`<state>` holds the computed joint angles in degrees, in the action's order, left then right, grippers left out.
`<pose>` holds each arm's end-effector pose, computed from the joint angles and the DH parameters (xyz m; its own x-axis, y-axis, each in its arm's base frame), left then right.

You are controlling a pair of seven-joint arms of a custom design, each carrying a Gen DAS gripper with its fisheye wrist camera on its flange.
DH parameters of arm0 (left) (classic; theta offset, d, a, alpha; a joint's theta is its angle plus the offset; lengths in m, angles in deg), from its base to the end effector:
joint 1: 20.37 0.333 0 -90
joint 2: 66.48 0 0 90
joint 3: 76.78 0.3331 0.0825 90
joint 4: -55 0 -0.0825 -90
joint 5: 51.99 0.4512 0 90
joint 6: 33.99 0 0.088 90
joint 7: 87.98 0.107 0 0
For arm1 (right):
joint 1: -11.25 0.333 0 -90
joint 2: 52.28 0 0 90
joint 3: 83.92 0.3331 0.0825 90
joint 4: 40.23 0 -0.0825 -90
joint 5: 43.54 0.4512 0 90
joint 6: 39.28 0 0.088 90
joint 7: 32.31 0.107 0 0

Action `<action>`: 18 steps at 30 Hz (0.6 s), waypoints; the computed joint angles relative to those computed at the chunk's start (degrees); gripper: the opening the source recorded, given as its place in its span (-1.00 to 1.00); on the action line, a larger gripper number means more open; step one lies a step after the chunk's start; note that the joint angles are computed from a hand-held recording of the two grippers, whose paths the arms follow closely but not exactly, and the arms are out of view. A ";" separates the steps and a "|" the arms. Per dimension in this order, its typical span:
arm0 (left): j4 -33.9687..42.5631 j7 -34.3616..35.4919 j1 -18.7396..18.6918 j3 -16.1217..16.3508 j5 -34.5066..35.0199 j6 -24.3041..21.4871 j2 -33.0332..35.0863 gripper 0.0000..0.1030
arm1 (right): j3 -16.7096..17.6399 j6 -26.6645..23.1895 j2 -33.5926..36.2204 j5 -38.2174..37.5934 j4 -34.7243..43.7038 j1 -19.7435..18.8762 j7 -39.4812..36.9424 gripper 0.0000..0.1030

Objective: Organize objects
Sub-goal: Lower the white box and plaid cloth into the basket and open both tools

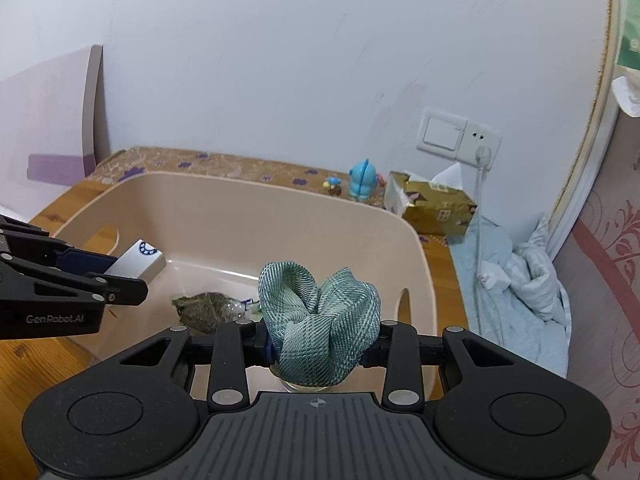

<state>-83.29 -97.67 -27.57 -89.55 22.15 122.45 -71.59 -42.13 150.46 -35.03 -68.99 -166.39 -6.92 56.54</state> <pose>0.4973 -0.2191 0.3380 0.2526 -0.9675 0.0111 -0.6758 -0.1846 -0.7136 0.5795 0.2831 0.3533 0.6663 -0.7372 0.1125 -0.4032 -0.4830 -0.7772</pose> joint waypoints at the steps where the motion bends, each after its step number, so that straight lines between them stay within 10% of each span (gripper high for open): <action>1: 0.24 0.60 0.04 0.13 -0.57 0.16 0.44 -0.39 | -0.45 -0.60 0.27 -0.06 0.40 0.60 -0.23 -0.36; 18: 0.77 8.12 -0.23 1.28 -9.11 1.86 2.49 -0.17 | -5.37 -6.01 0.38 10.29 2.05 8.00 -10.88 0.02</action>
<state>-82.52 -89.55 -27.81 -88.26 13.04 124.31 -69.11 -47.50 144.45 -34.65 -58.70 -164.34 1.09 45.66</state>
